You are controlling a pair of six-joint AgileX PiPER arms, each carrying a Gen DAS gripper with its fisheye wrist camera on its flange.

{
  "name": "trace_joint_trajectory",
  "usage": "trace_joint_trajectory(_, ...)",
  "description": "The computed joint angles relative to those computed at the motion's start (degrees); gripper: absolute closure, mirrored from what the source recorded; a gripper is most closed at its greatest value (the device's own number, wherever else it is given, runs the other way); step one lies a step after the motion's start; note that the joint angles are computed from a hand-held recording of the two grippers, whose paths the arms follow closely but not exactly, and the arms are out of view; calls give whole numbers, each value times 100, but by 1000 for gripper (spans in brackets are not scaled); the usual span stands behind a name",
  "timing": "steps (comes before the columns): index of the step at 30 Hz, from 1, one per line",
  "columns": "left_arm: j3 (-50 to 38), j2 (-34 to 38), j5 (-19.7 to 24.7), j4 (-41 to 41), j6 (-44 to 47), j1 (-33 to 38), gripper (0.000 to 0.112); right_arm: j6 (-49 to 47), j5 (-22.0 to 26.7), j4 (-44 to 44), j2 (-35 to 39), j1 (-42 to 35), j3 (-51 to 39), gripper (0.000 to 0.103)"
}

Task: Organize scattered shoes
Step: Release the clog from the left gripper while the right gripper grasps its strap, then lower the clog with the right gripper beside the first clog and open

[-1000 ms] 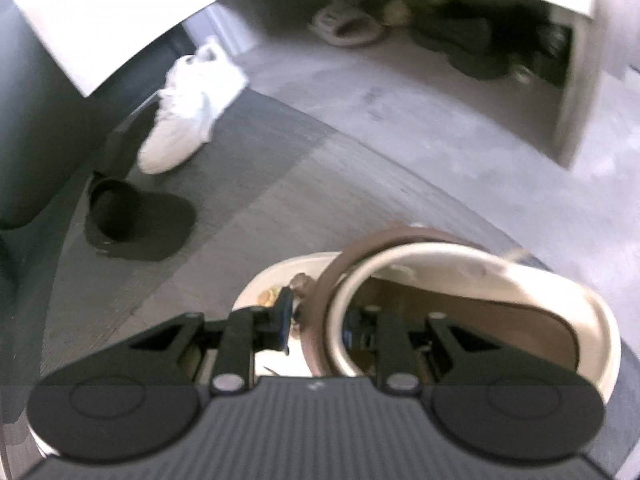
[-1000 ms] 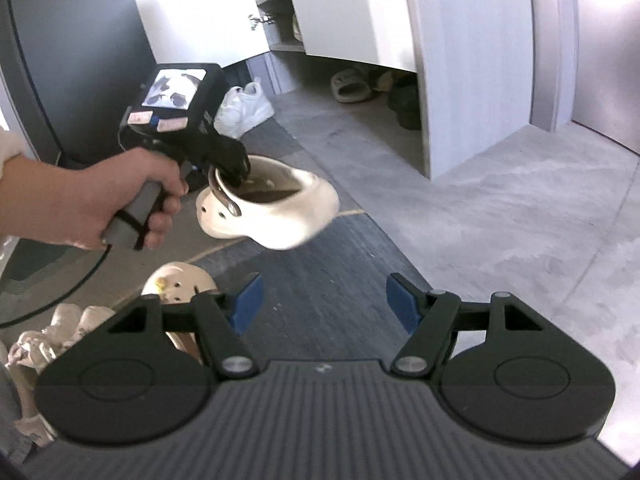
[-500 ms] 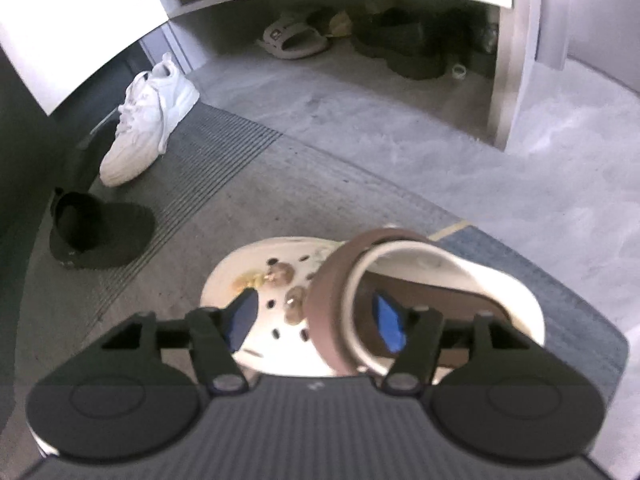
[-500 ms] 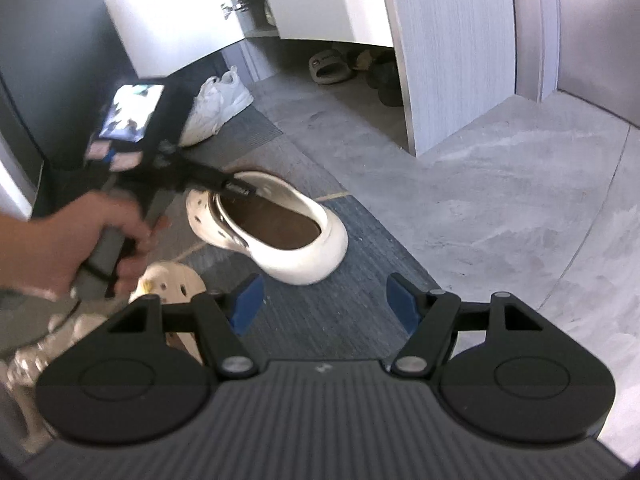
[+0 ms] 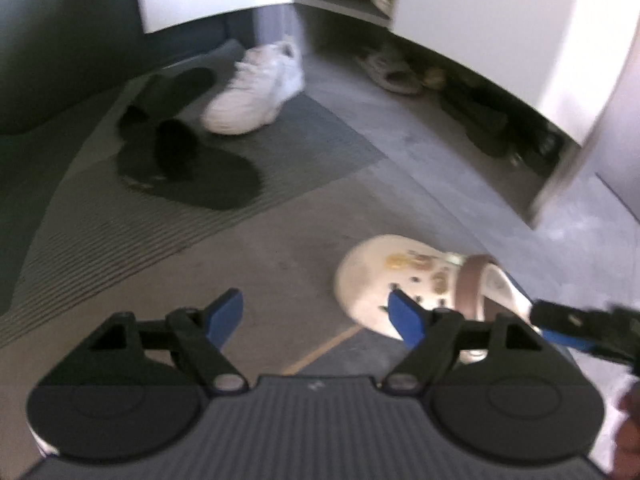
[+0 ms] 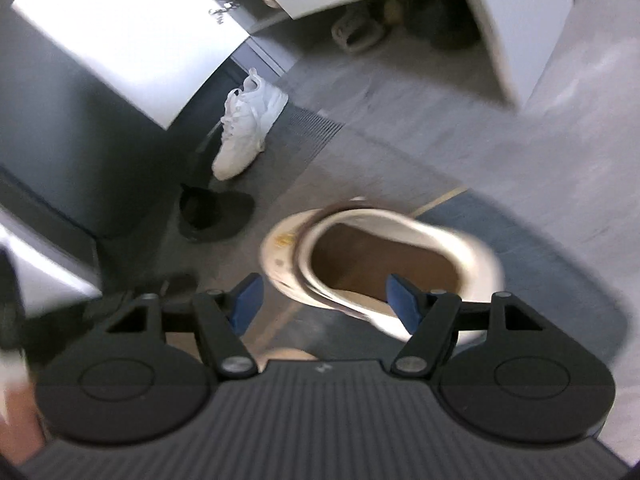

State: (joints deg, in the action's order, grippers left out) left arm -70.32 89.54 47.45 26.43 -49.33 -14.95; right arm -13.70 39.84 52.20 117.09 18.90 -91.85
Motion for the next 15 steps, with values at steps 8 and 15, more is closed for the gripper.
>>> trace_joint_trajectory(8,798,-822,-2,324,-202,501,31,1700,-52,-290,1325,419,-1596,31)
trace_joint_trajectory(15,979,-1069,-149,-19,209,981,31,2620,-145,-492,1822,550,-2036,81)
